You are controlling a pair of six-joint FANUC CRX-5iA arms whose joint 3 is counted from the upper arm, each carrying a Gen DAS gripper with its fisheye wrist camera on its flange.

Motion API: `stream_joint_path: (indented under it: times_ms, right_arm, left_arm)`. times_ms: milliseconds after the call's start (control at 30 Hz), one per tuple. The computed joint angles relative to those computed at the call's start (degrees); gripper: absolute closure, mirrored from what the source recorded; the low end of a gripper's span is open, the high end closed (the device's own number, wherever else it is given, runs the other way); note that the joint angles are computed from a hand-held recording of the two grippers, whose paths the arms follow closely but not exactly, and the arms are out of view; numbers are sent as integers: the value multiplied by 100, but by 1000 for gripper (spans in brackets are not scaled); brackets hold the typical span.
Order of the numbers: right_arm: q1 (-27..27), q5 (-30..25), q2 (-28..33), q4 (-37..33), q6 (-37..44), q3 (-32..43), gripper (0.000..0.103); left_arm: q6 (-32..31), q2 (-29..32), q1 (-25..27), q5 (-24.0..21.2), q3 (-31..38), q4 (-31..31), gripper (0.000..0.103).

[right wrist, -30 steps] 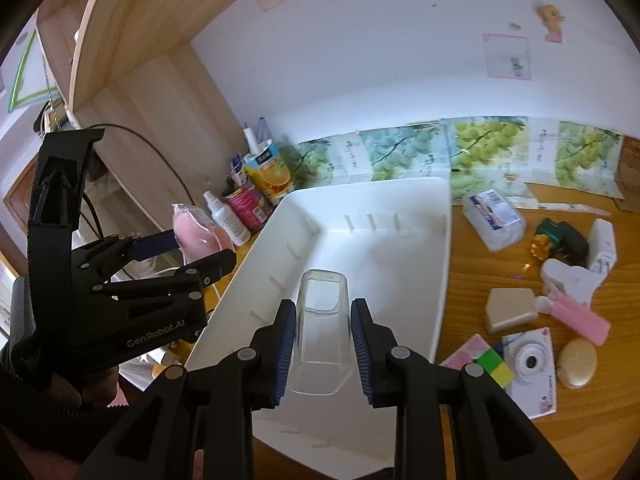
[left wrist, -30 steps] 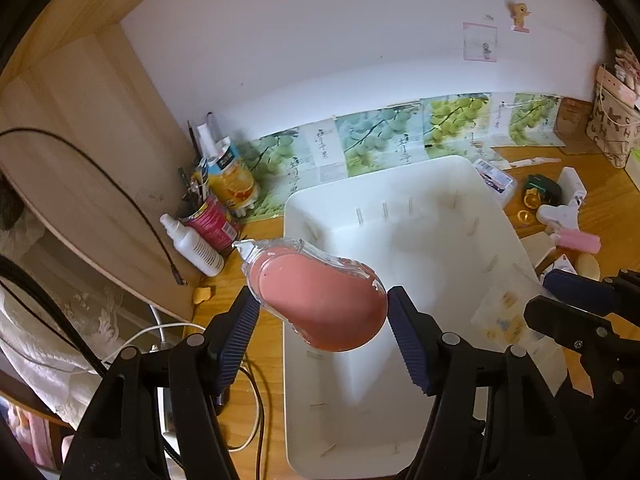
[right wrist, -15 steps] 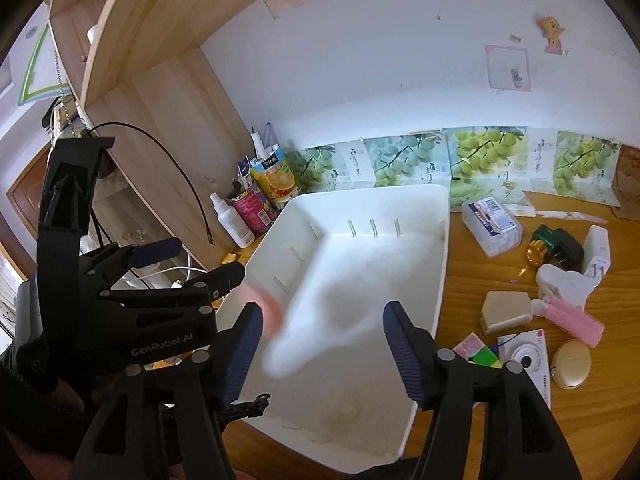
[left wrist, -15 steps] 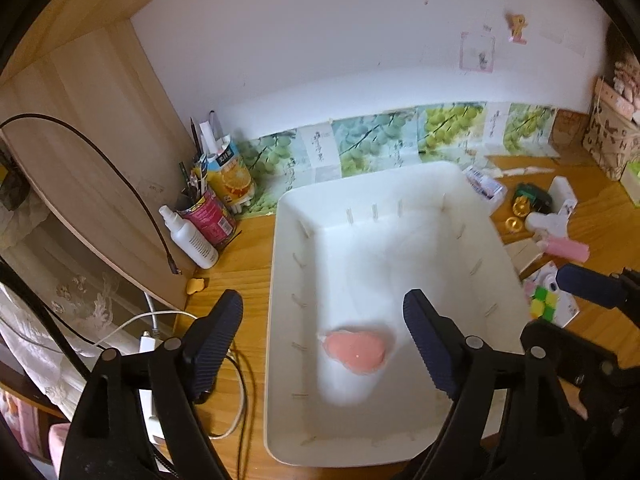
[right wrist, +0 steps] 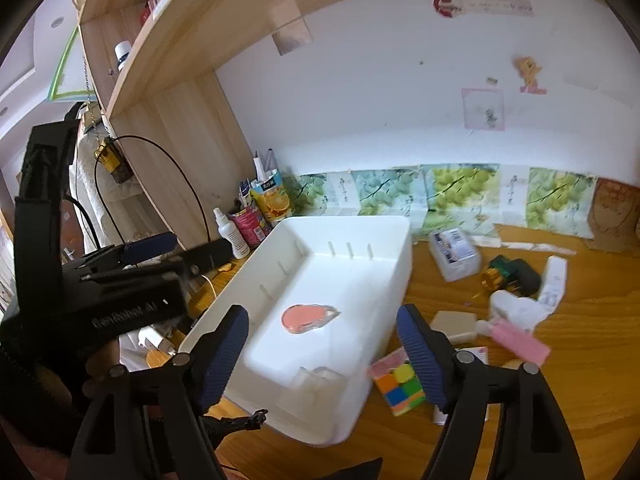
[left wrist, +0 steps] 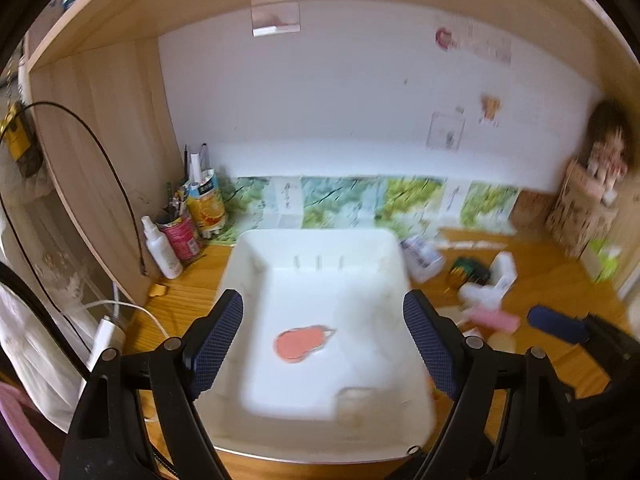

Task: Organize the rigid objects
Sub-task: 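Open both tools to drop the mirror and case into the tray, then grasp the white lens gadget with the left tool while the right tool grasps the pink roller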

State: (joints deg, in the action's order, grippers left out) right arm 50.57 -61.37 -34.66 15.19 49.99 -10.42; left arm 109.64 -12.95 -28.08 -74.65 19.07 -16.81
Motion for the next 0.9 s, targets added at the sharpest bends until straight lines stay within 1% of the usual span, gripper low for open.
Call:
stream_joint_path:
  times_ms: [100,267,333,433,533,600,700,767,900]
  right_arm:
    - [-207,-49,-136,-128,330,19,23]
    - [-807,-164,-273,-604,1151,151,23]
    - [-1107,-209,-322,-838,1537,201,23]
    - [-1561,-262,-345,-1184,2080,281,22]
    - [-2162,-320,-311,-1650,2732,401,22]
    - [-2684,-412,-235,-2079,3278,530,22]
    - [-3339,-584,-98,-2603,3907,687,20]
    - [-3841,-752,35,-2999,4357,814,20]
    - [-4642,-1124,365,-3629,5033,1069,20]
  left_arm:
    - [414,4,-209,116,22,-25,18]
    - [1057,106,-634,142,137,-186,18]
    - [1279,174,-803,95,213,-271,18]
    - [1654,352,-1117,-110,406,-479,18]
    - [2017,519,-1371,-295,564,-630,18]
    - [2221,613,-1487,-370,627,-692,18]
    - [2492,773,-1628,-508,710,-700,18]
    - [2658,894,-1725,-622,773,-696,18]
    - [2841,1099,-1807,-832,862,-614,18]
